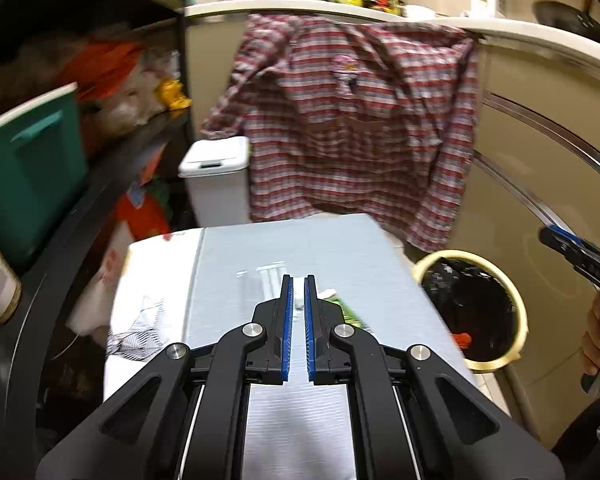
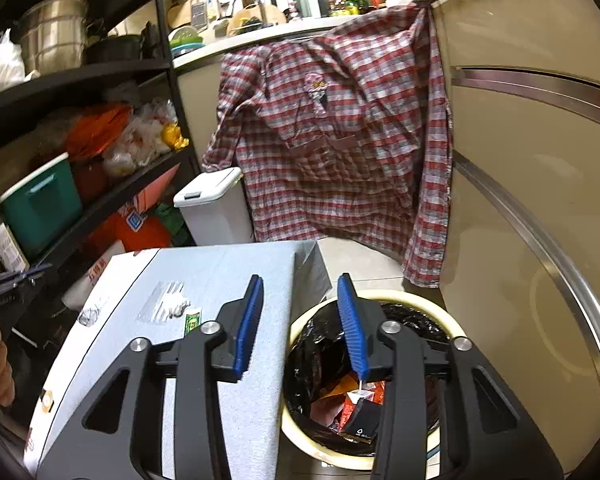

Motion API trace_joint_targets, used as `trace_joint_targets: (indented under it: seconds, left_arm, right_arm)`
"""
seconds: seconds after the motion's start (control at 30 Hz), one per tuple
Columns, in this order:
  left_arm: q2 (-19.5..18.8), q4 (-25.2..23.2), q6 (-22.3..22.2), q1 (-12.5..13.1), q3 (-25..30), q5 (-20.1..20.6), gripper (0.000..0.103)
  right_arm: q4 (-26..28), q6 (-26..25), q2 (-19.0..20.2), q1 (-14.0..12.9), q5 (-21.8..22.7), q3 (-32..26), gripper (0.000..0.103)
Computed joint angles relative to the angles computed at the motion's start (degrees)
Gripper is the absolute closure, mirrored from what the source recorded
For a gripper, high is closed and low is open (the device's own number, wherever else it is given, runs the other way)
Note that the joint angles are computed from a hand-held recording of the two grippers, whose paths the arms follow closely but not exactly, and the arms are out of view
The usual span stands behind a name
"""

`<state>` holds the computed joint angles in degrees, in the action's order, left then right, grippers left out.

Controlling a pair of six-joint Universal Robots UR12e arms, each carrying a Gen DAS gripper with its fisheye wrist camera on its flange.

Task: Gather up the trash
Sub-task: 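Move both open tools back over the table, then grasp the green ointment tube with the right tool while the left tool grasps the clear straw wrapper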

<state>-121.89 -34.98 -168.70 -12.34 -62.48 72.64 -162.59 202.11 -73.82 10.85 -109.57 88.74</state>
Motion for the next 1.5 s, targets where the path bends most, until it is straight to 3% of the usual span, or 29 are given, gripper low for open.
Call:
trace_joint_targets:
  seconds: [0.1, 0.3, 0.43, 0.67, 0.8, 1.03, 1.43, 1.5]
  left_arm:
    - [-0.54, 0.84, -3.42, 1.16, -0.62, -0.28, 0.099]
    - [-3.11, -2.77, -8.43, 2.1, 1.28, 0.5, 0.099]
    - [-3.74, -2.76, -7.73, 2.22, 1.36, 1.03, 0.099]
    - [-4.66, -3.45, -5.21, 2.27, 1.55, -0.44, 0.099]
    - [-5.38, -4.29, -4.53, 2.24, 2.19, -0.73, 0.099]
    - [-7.31, -5.04, -5.36, 1.86, 4.25, -1.11, 0.099]
    - [-10.51, -7.77, -5.54, 1.67, 8.22, -3.01, 0.098]
    - [-11.27, -8.79, -5.41, 1.51, 9.36, -3.01, 0.088]
  right_arm:
    - [-0.08, -0.44, 0.93, 0.73, 0.04, -0.62, 0.075]
    - [-0.06, 0.22, 2.97, 1.05, 3.73, -2.2, 0.08]
    - [-0.19, 1.05, 4.71, 1.11, 7.2, -3.6, 0.08]
    - [4.94, 0.21, 9.12, 1.94, 13.07, -7.83, 0.077]
    - [7.39, -0.42, 10.85, 2.0, 15.32, -9.4, 0.069]
    - [11.17, -0.42, 13.44, 1.72, 17.37, -12.23, 0.055]
    - [16.36, -4.35, 17.64, 2.3, 14.73, -17.61, 0.056]
    - [17.54, -4.61, 18.17, 2.2, 14.82, -18.41, 0.056]
